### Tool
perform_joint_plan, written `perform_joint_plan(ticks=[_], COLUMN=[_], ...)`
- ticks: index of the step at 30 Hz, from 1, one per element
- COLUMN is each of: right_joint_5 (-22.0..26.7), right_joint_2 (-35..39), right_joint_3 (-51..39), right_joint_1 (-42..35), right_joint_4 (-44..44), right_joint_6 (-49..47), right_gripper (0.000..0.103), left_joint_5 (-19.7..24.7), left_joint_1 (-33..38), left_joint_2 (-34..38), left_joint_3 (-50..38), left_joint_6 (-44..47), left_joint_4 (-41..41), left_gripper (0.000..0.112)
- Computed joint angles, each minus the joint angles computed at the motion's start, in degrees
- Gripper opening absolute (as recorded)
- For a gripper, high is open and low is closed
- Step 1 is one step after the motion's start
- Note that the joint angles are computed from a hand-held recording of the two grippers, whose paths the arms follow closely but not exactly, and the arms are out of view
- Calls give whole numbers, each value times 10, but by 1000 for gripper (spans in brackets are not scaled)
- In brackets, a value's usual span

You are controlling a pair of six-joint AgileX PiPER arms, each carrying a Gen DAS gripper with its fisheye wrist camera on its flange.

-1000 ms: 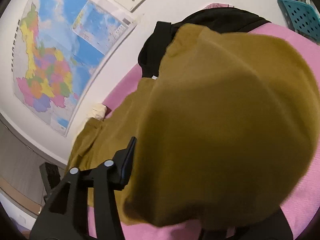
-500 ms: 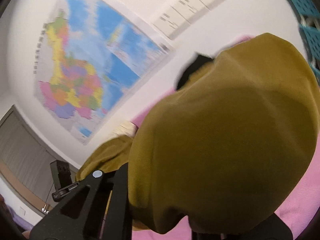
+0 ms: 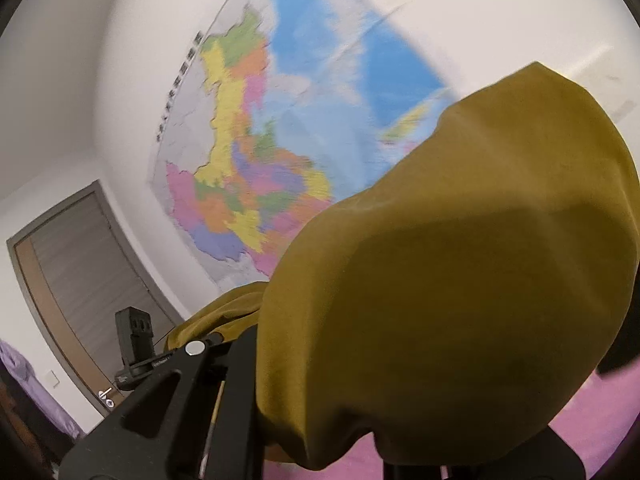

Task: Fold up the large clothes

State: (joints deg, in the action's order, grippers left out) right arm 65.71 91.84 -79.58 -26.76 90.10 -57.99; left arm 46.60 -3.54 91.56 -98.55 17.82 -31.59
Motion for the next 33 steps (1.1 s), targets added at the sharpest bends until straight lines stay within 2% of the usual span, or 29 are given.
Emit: perform_joint_plan(ticks=[2,4,7,9,12,15,16,17,19,21,23,25,27,28,29,31,33], right_joint_5=[-33,-99,-170,-189,-213,-208,-204,-196,-188,-163,-145,-133,-112,-117,-135,-177,-151], right_joint_2=[29,72,137,174,246,328,357,367,363,344,320,280,244,230,212,186,192], right_joint_3=[-44,-109,-192,-220,-252,-299,-304,-304,-268,-248,-224,-175,-124,-104,-80,-51,-48], right_joint_1=[57,137,233,278,349,398,410,411,405,393,379,359,320,306,295,268,242], right_joint_4=[9,9,20,30,10,-96,-129,-140,-115,-129,-138,-164,-172,-178,-179,-180,-141], right_joint_6=[6,16,12,6,7,100,135,147,117,117,105,92,77,73,66,53,44], right_gripper=[12,12,12,12,12,16,21,26,26,37,57,63,63,56,52,51,51], left_joint_5=[-1,6,9,-18,-58,-63,-56,-58,-90,-88,-73,-59,-45,-24,-16,-13,-23], left_joint_1=[28,55,93,127,176,204,207,217,240,263,269,271,280,278,281,291,296], left_joint_2=[16,43,96,126,159,253,280,302,307,304,307,310,315,324,326,319,306], left_joint_3=[-38,-87,-165,-183,-155,-154,-160,-158,-125,-118,-133,-146,-160,-189,-195,-198,-186], left_joint_6=[-10,-26,-57,-70,-78,-138,-162,-176,-144,-101,-100,-103,-91,-105,-103,-90,-87], left_joint_4=[32,67,134,163,177,250,275,277,212,140,132,137,112,111,98,81,77], left_gripper=[30,29,29,29,30,30,30,30,33,33,33,32,31,29,28,27,27])
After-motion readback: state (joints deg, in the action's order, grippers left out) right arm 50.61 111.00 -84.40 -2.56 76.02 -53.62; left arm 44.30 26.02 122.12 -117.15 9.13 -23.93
